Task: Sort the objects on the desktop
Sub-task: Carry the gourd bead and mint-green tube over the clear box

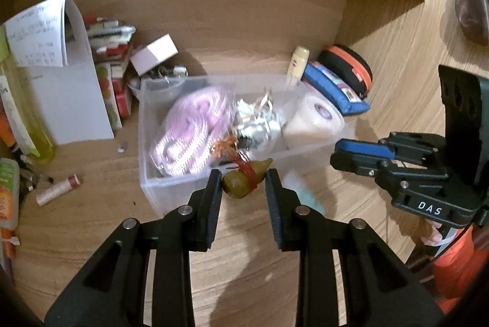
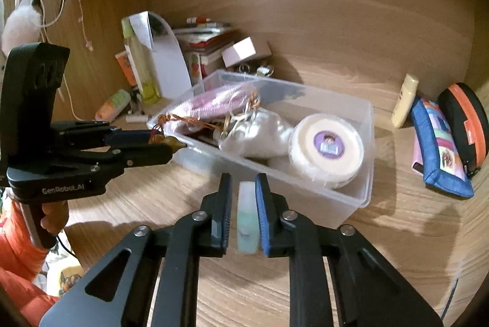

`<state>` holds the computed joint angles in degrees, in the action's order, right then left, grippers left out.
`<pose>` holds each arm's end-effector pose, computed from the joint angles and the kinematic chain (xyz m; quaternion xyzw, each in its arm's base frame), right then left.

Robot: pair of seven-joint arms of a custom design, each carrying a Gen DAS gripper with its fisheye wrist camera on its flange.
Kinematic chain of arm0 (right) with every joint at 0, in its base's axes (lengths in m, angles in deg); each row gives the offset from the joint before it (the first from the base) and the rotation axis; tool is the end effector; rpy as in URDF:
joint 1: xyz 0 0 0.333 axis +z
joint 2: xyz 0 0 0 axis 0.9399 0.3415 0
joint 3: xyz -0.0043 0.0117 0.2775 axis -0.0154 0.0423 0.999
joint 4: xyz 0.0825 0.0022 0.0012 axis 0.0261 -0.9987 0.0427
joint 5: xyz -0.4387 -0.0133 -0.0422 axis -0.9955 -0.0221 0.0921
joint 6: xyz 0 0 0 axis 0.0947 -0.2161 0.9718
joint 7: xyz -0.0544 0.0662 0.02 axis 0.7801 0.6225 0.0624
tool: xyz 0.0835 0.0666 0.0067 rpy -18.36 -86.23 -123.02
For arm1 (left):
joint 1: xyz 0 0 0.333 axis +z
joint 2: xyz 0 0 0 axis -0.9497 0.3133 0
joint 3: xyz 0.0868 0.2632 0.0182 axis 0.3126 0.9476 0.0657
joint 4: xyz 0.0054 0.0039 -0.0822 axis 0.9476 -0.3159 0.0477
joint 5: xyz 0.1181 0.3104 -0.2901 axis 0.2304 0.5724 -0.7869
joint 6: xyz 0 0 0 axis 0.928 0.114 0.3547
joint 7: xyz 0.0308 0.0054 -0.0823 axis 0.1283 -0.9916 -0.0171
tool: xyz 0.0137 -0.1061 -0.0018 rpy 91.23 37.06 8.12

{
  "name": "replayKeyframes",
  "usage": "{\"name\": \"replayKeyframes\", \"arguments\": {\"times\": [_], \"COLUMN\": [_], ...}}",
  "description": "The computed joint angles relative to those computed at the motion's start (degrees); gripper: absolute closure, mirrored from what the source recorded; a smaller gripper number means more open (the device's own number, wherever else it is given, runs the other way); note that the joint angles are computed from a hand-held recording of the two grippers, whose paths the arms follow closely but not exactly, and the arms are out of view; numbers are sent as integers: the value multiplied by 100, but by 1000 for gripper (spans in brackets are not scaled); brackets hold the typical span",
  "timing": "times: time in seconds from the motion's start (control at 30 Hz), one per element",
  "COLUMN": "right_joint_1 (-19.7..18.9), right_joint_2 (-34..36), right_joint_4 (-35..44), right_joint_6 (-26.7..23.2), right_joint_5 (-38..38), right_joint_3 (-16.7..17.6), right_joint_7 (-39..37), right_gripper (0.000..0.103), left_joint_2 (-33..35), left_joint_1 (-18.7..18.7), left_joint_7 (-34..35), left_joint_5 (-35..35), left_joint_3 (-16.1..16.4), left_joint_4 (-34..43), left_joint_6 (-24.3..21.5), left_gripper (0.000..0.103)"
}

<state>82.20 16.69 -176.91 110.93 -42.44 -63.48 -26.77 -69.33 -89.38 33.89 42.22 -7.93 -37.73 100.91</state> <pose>0.6842 0.2304 0.5113 -0.8106 0.4122 -0.1417 0.3911 0.6471 -0.3418 0.5001 -0.5751 0.7031 -0.3773 0.1806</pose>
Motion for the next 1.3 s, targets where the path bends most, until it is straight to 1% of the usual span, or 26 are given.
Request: {"name": "replayKeyframes", "arguments": {"times": [0.07,0.2,0.23,0.27,0.3,0.33,0.37,0.43,0.5,0.53,0.6,0.7,0.83,0.9,1.0,1.07,1.13,1.2,1.23,1.27,1.3], "right_joint_1": [13,32,53,58,72,98,106,146,126,100,103,137,172,199,205,201,213,215,214,214,214], "right_joint_2": [28,140,172,192,236,287,321,445,603,712,795,830,702,653,611,576,568,518,513,446,436], "right_joint_4": [35,139,153,157,192,219,232,329,529,682,774,801,600,531,475,412,369,269,258,158,139], "right_joint_6": [-6,-308,-375,-416,-490,-524,-529,-579,-812,-1005,-1124,-1279,-1287,-1308,-1354,-1337,-1306,-1171,-1153,-1080,-1050], "right_joint_5": [-68,-337,-452,-519,-618,-731,-800,-997,-1039,-1012,-1041,-1154,-1231,-1285,-1312,-1301,-1331,-1320,-1309,-1279,-1265], "right_joint_3": [-18,-75,-97,-100,-109,-118,-113,-112,-77,-41,-19,-3,8,-13,-38,-51,-72,-68,-66,-57,-55], "right_joint_7": [50,253,338,371,416,467,470,483,490,449,409,299,86,68,69,81,137,131,149,158,160], "right_gripper": [89,89,86,79,74,65,62,62,62,62,62,62,62,62,62,62,62,62,65,74,78], "left_joint_2": [-15,14,50,98,133,176,222,347,466,528,626,681,821,913,1007,1005,1042,1078,1084,1092,1104], "left_joint_1": [3,-15,-24,-22,-31,-37,-29,-20,-33,-30,1,-36,46,-77,203,82,29,-59,-100,-134,-147], "left_joint_7": [-16,-46,-49,-15,-7,10,55,144,176,200,276,227,323,54,377,246,217,161,119,99,96], "left_joint_5": [4,65,86,80,91,96,73,-7,-42,-71,-178,-132,-306,-68,-556,-376,-276,-104,-12,71,124], "left_joint_3": [10,35,40,29,33,34,21,-8,4,4,-18,60,22,215,-54,93,134,206,242,264,271], "left_joint_4": [-1,67,119,189,237,297,359,523,678,755,879,956,1141,1266,1340,1362,1418,1470,1479,1493,1514], "left_joint_6": [27,24,6,-21,-37,-65,-93,-202,-308,-365,-456,-497,-634,-748,-739,-738,-778,-821,-833,-858,-882], "left_gripper": [74,74,74,74,74,74,74,74,74,74,74,74,74,74,74,74,74,74,74,74,74]}}
